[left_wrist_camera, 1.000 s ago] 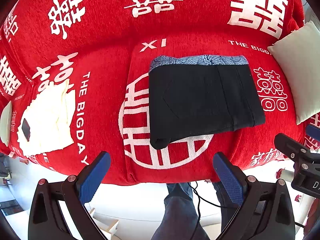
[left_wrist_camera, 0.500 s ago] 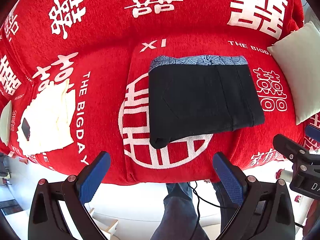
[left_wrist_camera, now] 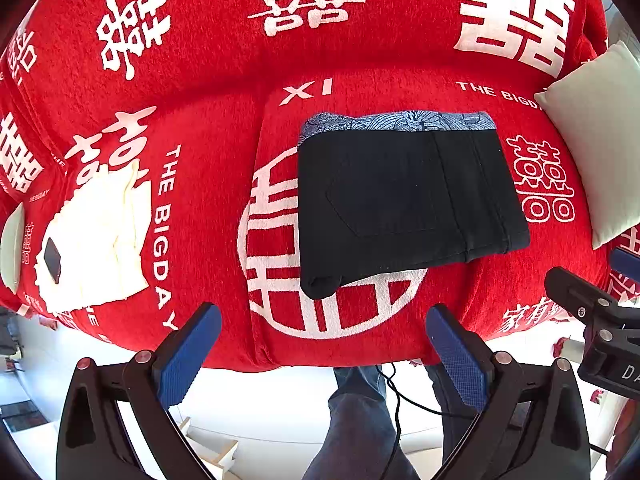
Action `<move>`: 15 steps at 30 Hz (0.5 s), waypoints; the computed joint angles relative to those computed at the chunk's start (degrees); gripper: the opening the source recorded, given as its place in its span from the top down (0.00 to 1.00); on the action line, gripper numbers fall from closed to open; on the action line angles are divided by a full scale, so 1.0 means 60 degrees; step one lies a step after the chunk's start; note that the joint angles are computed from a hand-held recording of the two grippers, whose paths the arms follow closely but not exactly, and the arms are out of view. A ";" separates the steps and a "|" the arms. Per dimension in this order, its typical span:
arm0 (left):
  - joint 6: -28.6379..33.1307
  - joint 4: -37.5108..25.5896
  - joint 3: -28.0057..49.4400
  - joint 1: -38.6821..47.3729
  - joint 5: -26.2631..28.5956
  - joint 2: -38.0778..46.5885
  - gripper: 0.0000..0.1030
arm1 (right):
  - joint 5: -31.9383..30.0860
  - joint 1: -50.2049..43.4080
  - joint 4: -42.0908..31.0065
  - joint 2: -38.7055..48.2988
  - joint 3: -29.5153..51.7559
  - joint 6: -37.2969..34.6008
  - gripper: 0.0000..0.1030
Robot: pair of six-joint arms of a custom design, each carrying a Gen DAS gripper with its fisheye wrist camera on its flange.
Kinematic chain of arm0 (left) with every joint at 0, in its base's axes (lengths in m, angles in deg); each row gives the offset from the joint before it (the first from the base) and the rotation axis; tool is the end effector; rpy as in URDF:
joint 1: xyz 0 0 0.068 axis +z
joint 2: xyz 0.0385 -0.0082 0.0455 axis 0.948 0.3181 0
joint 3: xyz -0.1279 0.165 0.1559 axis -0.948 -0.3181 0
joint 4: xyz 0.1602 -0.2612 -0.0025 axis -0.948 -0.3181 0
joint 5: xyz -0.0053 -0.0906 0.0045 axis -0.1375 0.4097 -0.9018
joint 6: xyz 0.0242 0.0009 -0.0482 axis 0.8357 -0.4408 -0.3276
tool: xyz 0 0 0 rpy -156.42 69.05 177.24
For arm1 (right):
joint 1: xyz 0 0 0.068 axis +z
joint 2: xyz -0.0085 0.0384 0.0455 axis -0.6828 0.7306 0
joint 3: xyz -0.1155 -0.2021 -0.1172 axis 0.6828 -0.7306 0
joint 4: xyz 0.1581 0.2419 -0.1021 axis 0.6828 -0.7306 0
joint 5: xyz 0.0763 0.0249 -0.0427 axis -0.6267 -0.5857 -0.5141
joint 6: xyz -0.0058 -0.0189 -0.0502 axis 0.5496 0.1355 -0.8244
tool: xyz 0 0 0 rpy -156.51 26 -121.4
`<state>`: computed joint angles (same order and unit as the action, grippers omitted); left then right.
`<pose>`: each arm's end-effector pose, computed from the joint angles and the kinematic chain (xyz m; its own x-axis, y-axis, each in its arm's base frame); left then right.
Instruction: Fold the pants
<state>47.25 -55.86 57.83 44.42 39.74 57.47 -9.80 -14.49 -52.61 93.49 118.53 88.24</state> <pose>0.3218 -0.1635 0.2546 -0.6571 0.7410 -0.1382 0.7396 0.6692 0.0713 0.1955 0.1020 0.2596 -0.6966 0.7073 -0.1206 0.7100 0.7037 0.0259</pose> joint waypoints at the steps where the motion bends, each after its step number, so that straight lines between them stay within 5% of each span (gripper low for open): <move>1: 0.0000 0.0000 0.0000 0.0000 0.0000 0.0000 0.00 | -0.0002 -0.0007 0.0000 0.0010 0.0007 -0.0004 0.00; 15: 0.0138 -0.0053 0.0221 0.0095 0.0089 0.0212 0.00 | -0.0029 -0.0081 0.0080 0.0205 0.0105 -0.0123 0.00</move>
<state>48.08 -56.18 59.16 44.99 40.27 58.75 -9.97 -14.98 -52.13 94.72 119.16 87.50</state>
